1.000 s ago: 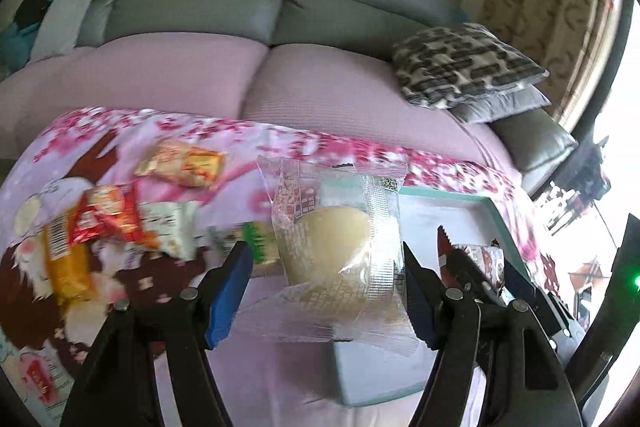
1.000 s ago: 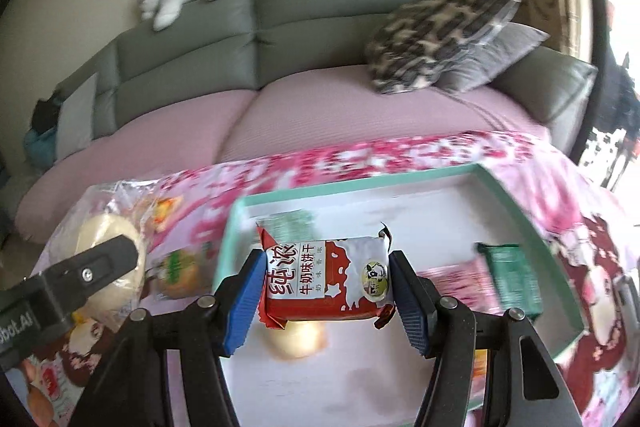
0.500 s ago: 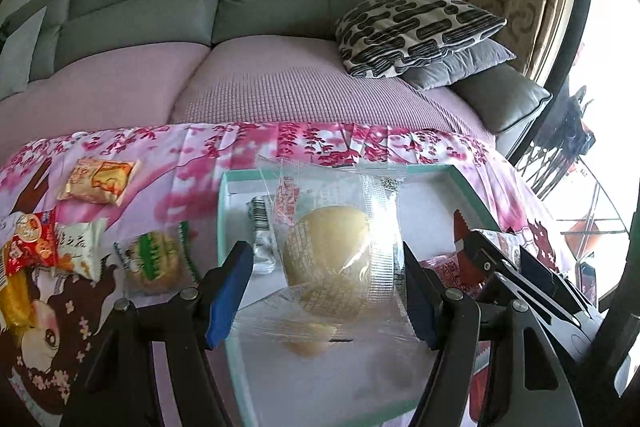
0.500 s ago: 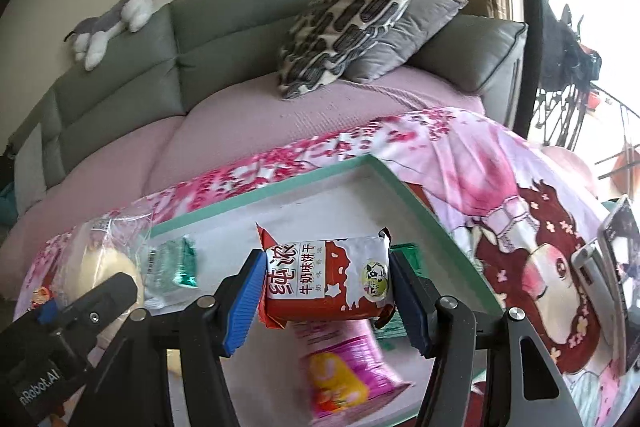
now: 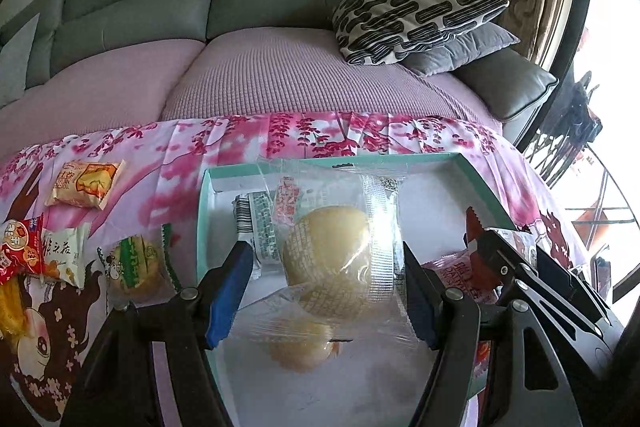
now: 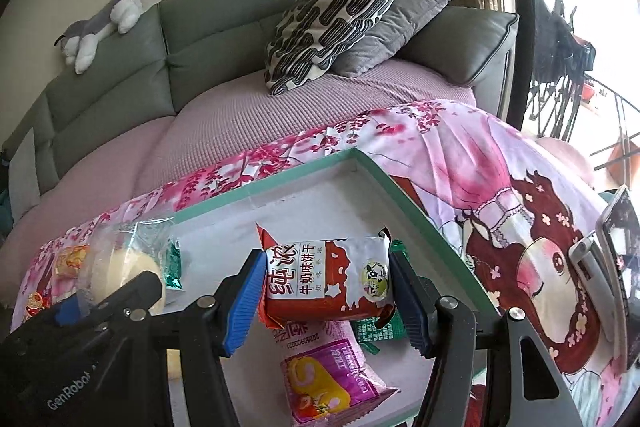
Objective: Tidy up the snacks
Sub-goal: 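Carry the bun and the biscuit pack over the teal-rimmed tray with both grippers, then open both grippers to drop the bun and biscuit pack into the tray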
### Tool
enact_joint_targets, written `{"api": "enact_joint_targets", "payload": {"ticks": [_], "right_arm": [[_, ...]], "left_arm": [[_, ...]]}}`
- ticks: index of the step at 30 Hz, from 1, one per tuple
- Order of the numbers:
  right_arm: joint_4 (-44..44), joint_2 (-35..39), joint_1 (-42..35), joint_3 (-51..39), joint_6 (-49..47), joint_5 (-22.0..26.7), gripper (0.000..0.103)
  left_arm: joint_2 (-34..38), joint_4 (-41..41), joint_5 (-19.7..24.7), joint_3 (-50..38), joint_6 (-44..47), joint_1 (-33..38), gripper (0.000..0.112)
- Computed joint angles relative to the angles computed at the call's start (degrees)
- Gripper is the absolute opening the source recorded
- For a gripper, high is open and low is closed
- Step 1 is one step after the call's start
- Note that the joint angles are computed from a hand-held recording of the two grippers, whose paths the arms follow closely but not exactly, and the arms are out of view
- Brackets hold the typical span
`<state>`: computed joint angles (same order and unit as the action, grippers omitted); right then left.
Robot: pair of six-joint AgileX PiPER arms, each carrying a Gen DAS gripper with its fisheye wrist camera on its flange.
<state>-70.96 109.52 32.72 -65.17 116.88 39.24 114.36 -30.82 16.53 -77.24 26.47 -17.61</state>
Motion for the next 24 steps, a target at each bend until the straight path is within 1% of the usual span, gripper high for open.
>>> {"api": "enact_joint_targets", "payload": {"ticks": [3,6,9,12,16,17,18,19,21,22,23,24], "right_arm": [[-0.09,-0.04,0.02,0.06,0.18,-0.17,0.065],[0.53,0.42,0.28,-0.66,-0.90,0.32,0.067],[0.98,0.71,0.38,-1.14,-1.54,0.56,0.067],[1.78,0.87,0.18,-1.34,-2.13,0.49,0.069],[1.93,0.60,-0.30,-0.93,-1.60,0.26,0.073],[2.04,0.53,-0.39,-0.88,-1.70,0.26,0.076],[2.46,0.61,-0.51,-1.11,-2.28,0.29,0.081],[2.84,0.75,-0.42,-1.30,-2.67,0.59,0.084],[3.16,1.13,-0.20,-1.72,-3.02,1.35,0.095],[3.24,1.18,-0.15,-1.74,-3.15,1.50,0.098],[3.39,1.24,-0.13,-1.86,-3.40,1.62,0.102],[3.49,1.34,-0.10,-1.98,-3.66,1.79,0.103]], "left_arm": [[-0.05,0.25,0.34,-0.12,-0.53,0.13,0.072],[-0.05,4.07,0.92,-0.64,-4.63,0.15,0.072],[-0.62,3.58,1.10,-0.48,-4.57,0.54,0.072],[-1.10,3.68,1.39,-0.36,-4.91,0.91,0.075],[-0.82,9.28,2.15,-1.18,-11.30,1.03,0.077],[-0.66,10.38,2.43,-1.42,-12.69,1.12,0.077],[-0.46,11.88,2.78,-1.76,-14.53,1.22,0.078],[-0.38,13.72,2.95,-1.93,-16.67,1.30,0.080],[-0.29,19.67,3.01,-2.16,-23.28,1.28,0.082],[-0.29,22.41,2.97,-2.16,-26.16,1.28,0.083],[-0.21,25.70,3.03,-2.25,-29.56,1.25,0.084],[0.00,30.07,3.29,-2.46,-34.09,1.14,0.089]]}}
